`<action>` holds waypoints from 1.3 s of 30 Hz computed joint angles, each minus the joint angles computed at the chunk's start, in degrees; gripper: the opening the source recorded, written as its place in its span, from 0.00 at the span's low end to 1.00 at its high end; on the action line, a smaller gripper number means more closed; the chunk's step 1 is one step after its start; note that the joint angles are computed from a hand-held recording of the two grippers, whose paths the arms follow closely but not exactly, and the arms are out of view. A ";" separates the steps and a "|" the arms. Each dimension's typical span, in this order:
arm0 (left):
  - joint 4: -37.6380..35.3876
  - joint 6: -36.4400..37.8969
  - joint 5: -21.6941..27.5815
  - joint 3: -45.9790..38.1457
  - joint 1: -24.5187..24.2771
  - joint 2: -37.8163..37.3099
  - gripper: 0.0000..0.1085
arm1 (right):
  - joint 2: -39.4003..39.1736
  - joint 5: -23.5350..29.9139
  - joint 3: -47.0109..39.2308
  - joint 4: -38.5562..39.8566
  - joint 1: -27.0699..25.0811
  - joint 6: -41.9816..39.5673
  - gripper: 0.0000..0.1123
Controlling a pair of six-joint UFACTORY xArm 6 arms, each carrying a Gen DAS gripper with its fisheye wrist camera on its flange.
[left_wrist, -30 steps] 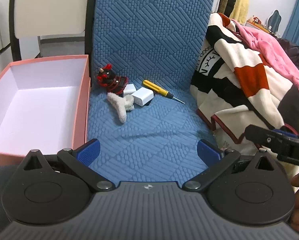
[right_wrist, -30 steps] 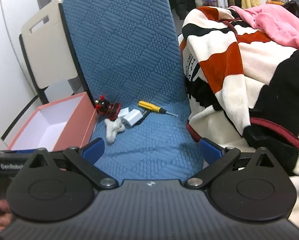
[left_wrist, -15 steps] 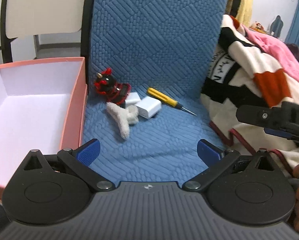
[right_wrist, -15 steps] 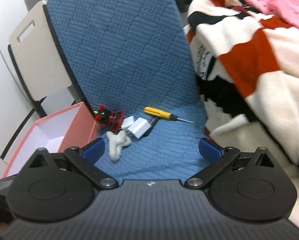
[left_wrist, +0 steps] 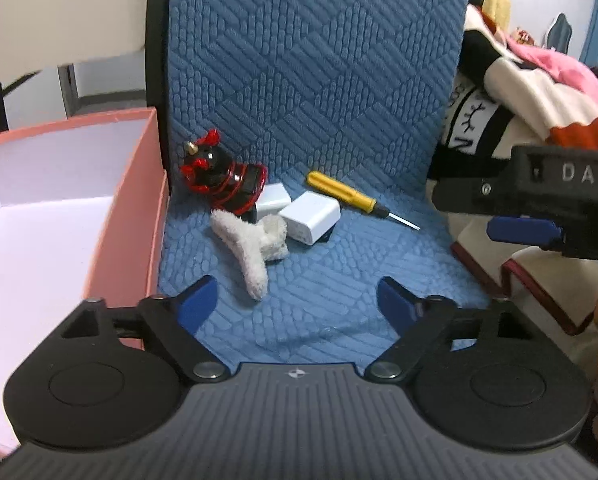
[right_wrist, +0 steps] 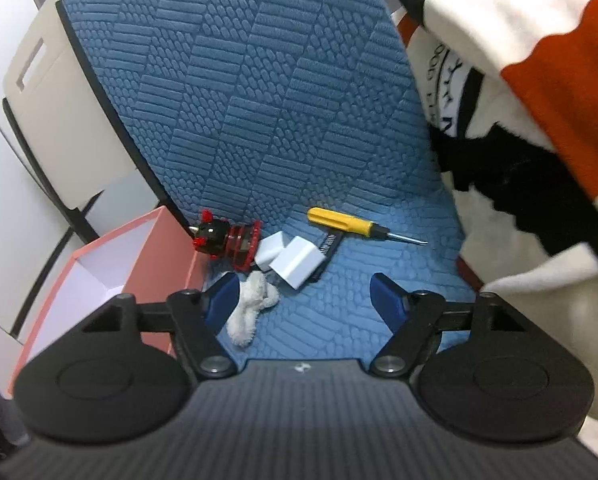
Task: Organize rigid objects
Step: 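Lower the left gripper onto the white plush toy while the right gripper approaches the white charger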
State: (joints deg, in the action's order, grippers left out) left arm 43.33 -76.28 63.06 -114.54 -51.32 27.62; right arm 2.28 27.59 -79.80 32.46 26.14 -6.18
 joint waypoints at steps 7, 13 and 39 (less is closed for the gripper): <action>-2.36 1.64 -0.48 -3.44 2.16 3.62 0.62 | 6.19 4.47 -5.94 8.05 -1.73 -2.30 0.62; -3.34 2.75 1.86 -6.40 3.38 6.33 0.57 | 13.09 8.70 -12.65 13.16 -1.96 0.56 0.63; -10.93 -0.26 1.79 -11.76 7.92 12.28 0.23 | 34.91 20.98 -38.45 10.74 -1.36 20.12 0.48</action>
State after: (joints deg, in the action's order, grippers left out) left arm 32.40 -76.54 64.85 -126.30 -43.39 39.90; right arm 37.19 48.57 -118.25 43.20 24.78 13.95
